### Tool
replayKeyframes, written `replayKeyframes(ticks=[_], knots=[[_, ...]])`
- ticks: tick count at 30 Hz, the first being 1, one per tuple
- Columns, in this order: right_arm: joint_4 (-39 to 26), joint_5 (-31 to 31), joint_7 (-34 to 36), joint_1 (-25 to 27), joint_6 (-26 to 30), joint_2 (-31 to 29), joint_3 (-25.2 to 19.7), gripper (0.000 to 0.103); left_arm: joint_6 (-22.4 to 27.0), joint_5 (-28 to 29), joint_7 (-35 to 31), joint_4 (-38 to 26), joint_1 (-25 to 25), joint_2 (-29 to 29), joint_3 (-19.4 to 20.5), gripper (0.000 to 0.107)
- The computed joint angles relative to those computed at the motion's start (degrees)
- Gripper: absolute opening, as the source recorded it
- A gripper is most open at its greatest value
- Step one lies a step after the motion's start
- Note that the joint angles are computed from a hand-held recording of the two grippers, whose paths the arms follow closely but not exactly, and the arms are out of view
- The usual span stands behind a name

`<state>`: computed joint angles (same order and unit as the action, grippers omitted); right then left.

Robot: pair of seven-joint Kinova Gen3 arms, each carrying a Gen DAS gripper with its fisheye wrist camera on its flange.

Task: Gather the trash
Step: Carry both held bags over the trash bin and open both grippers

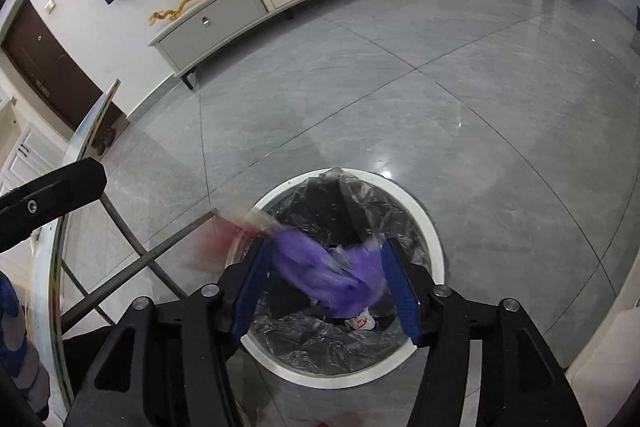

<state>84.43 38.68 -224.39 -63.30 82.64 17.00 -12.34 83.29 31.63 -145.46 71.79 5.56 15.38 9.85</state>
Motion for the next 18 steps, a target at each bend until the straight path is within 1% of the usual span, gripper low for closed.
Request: replayKeyframes(ticks=[3, 6, 11, 12, 15, 18], knots=[[-0.7, 0.3, -0.6, -0.8, 1.6, 0.1, -0.1, 0.059, -0.6, 0.5, -0.3, 0.4, -0.2, -0.9, -0.1, 0.054], [-1.6, 1.0, -0.7, -1.4, 3.2, 0.1, -0.1, 0.059, -2.3, 1.5, -0.6, 1.9, -0.7, -2.6, -0.6, 0.054], [-4.4, 3.0, 0.2, -3.3, 7.7, 0.4, -0.3, 0.059, -7.0, 3.6, -2.6, 5.7, -2.3, -6.4, -2.1, 0.054], [-5.4, 3.5, 0.7, -3.7, 8.8, 0.7, -0.3, 0.059, -8.0, 4.2, -3.2, 6.5, -2.9, -7.3, -2.6, 0.055], [-8.4, 4.9, 2.1, -5.1, 12.1, 1.5, 0.0, 0.059, -10.3, 6.0, -4.7, 8.2, -4.0, -9.2, -3.7, 0.065], [-11.1, 6.2, 3.5, -6.4, 14.7, 2.3, 0.5, 0.059, -11.3, 8.1, -6.6, 9.4, -5.3, -10.8, -5.0, 0.068]])
